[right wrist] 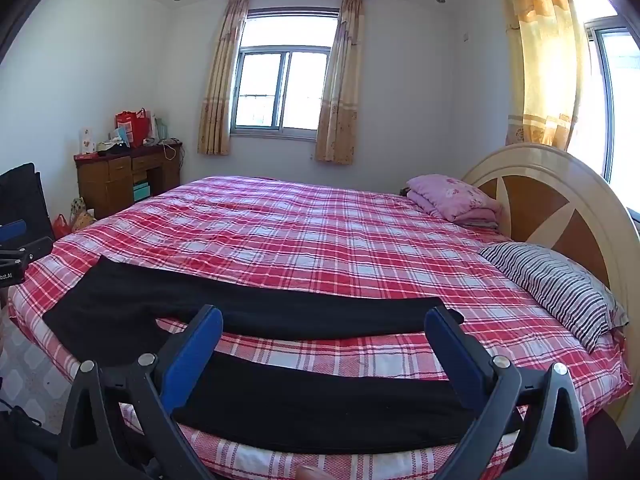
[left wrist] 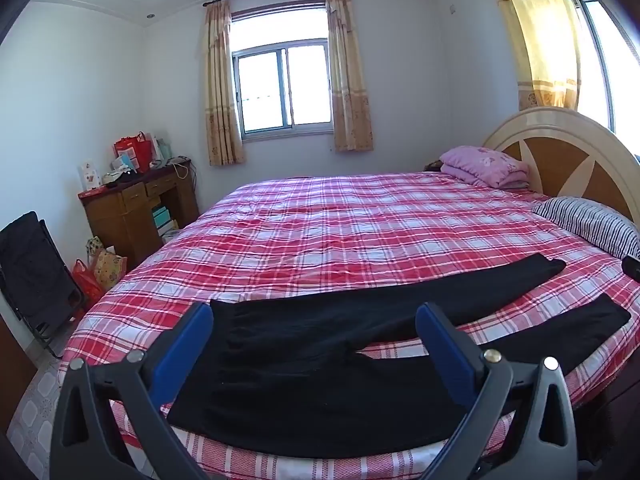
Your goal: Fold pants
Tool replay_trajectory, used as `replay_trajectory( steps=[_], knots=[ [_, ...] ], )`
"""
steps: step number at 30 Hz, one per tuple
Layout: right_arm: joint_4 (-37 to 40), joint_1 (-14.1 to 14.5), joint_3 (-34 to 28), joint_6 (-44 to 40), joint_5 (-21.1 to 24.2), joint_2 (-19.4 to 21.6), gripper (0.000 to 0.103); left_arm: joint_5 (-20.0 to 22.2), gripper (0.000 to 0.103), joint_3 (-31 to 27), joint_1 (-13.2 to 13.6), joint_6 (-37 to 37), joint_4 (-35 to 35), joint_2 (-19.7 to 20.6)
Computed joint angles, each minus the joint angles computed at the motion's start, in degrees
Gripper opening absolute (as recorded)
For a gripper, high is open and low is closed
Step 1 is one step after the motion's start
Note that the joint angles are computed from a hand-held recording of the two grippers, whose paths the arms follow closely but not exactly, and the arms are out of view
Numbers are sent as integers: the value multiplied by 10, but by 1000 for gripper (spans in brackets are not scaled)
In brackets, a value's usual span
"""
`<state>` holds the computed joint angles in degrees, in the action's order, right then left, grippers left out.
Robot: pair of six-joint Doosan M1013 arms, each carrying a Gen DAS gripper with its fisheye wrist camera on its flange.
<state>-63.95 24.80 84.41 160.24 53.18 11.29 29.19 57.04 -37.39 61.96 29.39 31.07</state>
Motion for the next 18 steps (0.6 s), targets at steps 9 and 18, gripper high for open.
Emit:
replay_trajectory(
  steps=[9,18],
  knots=[
    [1,2,-6,0,6,6,102,1,103,-2,2,1,-2,2],
    [3,3,-6,0,8,9,102,4,103,-4,3,1,-1,2]
  ],
)
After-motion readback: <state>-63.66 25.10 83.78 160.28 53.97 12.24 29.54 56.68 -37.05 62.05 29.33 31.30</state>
